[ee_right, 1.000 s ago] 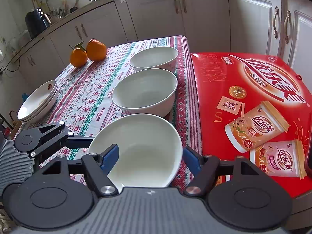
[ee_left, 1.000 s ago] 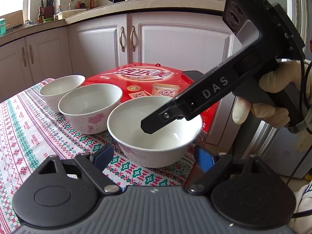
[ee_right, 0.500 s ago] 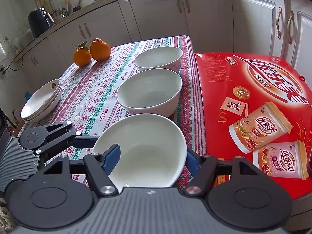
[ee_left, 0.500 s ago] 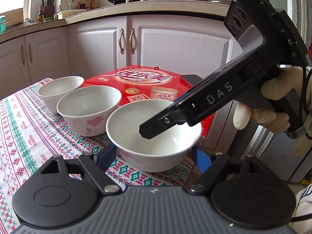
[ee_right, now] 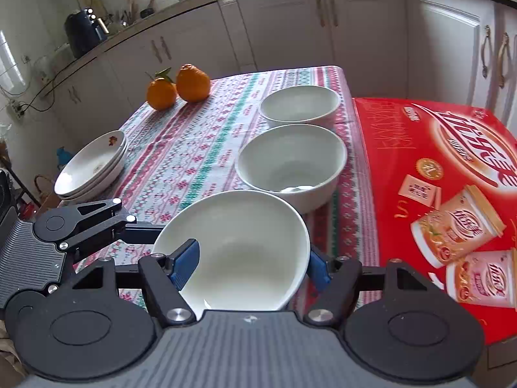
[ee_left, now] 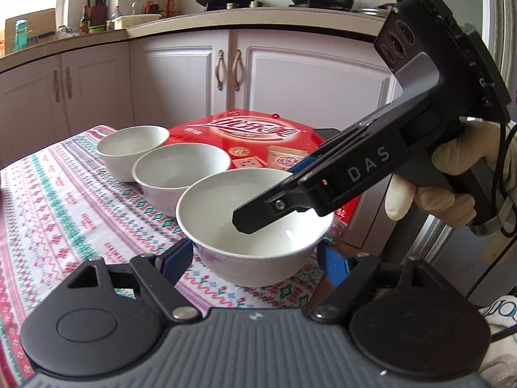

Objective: Organize plates and bowls

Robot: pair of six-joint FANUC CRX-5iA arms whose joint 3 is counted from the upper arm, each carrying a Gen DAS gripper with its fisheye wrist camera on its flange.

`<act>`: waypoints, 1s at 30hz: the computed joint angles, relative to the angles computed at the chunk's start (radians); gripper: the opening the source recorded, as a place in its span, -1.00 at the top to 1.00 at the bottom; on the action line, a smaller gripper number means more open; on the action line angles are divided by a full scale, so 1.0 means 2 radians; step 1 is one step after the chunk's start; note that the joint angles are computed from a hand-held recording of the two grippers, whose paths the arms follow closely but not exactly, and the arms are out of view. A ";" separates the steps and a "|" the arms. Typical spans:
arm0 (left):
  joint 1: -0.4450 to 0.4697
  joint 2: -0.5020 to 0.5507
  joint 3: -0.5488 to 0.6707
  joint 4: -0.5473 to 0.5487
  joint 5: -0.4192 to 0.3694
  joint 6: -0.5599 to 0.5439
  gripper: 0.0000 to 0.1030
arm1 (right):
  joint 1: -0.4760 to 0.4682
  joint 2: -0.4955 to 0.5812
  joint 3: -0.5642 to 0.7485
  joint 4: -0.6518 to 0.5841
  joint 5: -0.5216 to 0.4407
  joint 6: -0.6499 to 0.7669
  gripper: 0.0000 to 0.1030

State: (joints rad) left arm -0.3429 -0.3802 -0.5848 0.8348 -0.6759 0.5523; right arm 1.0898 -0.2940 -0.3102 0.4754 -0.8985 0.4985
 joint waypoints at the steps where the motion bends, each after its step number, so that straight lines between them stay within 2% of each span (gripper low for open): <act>1: 0.005 -0.003 0.001 -0.006 -0.003 0.004 -0.62 | 0.000 0.004 0.004 -0.003 0.004 0.005 -0.46; 9: 0.051 -0.034 -0.001 -0.043 -0.027 0.037 -0.62 | -0.004 0.044 0.043 -0.037 0.032 0.059 -0.46; 16: 0.091 -0.060 -0.007 -0.065 -0.037 0.066 -0.62 | -0.012 0.089 0.092 -0.081 0.054 0.134 -0.46; 23: 0.121 -0.068 -0.010 -0.078 -0.042 0.084 -0.62 | -0.025 0.132 0.142 -0.134 0.056 0.206 -0.46; 30: 0.137 -0.060 -0.009 -0.085 -0.040 0.087 -0.62 | -0.033 0.163 0.176 -0.153 0.056 0.239 -0.46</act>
